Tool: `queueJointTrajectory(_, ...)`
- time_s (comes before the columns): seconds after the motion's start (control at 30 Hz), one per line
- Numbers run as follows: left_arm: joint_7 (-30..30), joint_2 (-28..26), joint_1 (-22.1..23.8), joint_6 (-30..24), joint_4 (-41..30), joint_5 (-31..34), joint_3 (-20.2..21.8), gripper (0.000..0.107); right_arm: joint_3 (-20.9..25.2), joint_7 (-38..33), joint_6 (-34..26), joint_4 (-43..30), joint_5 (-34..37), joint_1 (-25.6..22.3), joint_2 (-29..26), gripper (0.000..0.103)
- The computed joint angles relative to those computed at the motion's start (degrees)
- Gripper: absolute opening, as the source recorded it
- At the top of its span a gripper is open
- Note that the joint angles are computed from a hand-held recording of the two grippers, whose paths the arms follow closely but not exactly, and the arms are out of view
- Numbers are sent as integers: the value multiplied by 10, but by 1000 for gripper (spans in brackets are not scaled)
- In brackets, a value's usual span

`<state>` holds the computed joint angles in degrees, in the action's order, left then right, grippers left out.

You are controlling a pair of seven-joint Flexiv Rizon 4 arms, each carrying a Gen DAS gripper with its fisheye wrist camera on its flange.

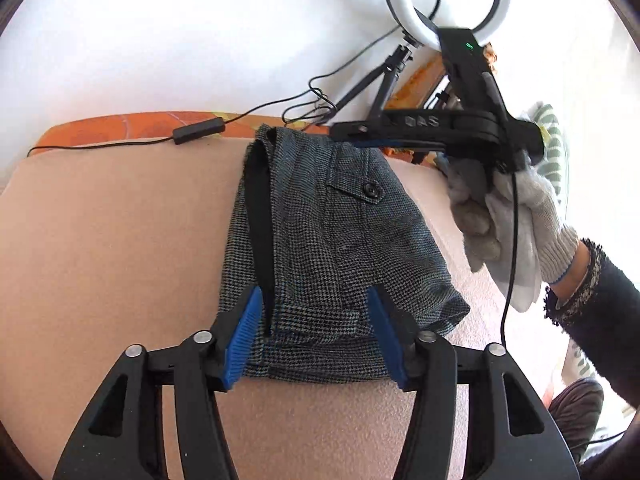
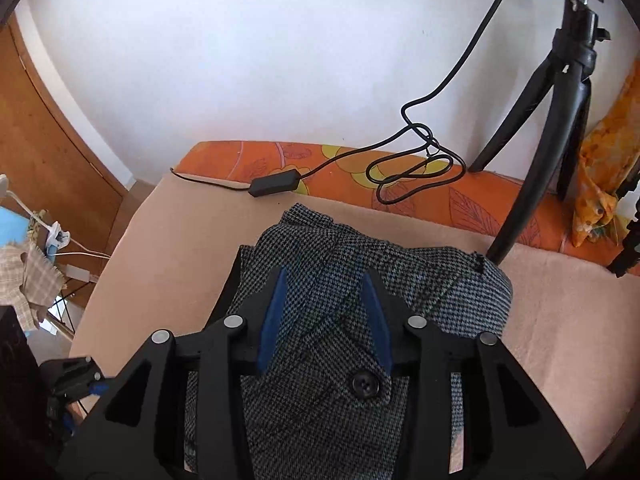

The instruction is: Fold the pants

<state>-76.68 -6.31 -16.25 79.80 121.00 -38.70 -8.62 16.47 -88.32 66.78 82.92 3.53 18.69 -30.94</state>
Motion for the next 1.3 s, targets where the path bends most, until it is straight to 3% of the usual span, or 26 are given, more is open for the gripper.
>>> queueJointTrajectory(0.2,-29,34,-9,-1,31,-82,8,56,38,-55,10,44,63,-47,44,56)
queueJointTrajectory(0.3,-72,36,-11,-10,30,-42,19,56,38,-68,38,63,90,-54,59,61)
queueJointTrajectory(0.37,-58,34,-15,-6,35,-86,13,56,48,-83,47,71,113,-69,65,69)
queueJointTrajectory(0.43,-24,31,-24,2,41,-171,4,56,74,-116,37,63,155,-97,64,81)
queueJointTrajectory(0.5,-32,27,-29,-1,43,-215,4,56,84,-143,15,55,190,-115,66,86)
queueJointTrajectory(0.67,-48,20,-42,-11,46,-283,0,56,69,-152,-69,18,250,-131,56,86)
queueJointTrajectory(0.8,-89,19,-47,-11,50,-261,2,56,49,-139,-123,-12,288,-133,37,86)
queueJointTrajectory(1.0,-160,6,-38,-9,51,-202,5,56,36,-140,-154,-31,325,-135,17,86)
queueJointTrajectory(1.1,-157,0,-37,4,48,-209,-2,56,31,-143,-156,-36,325,-130,10,86)
queueJointTrajectory(1.23,-85,-6,-49,45,46,-339,-26,57,36,-153,-165,-49,338,-132,-1,86)
queueJointTrajectory(1.3,-89,-12,-54,50,40,-337,-21,57,37,-154,-168,-56,345,-133,-8,86)
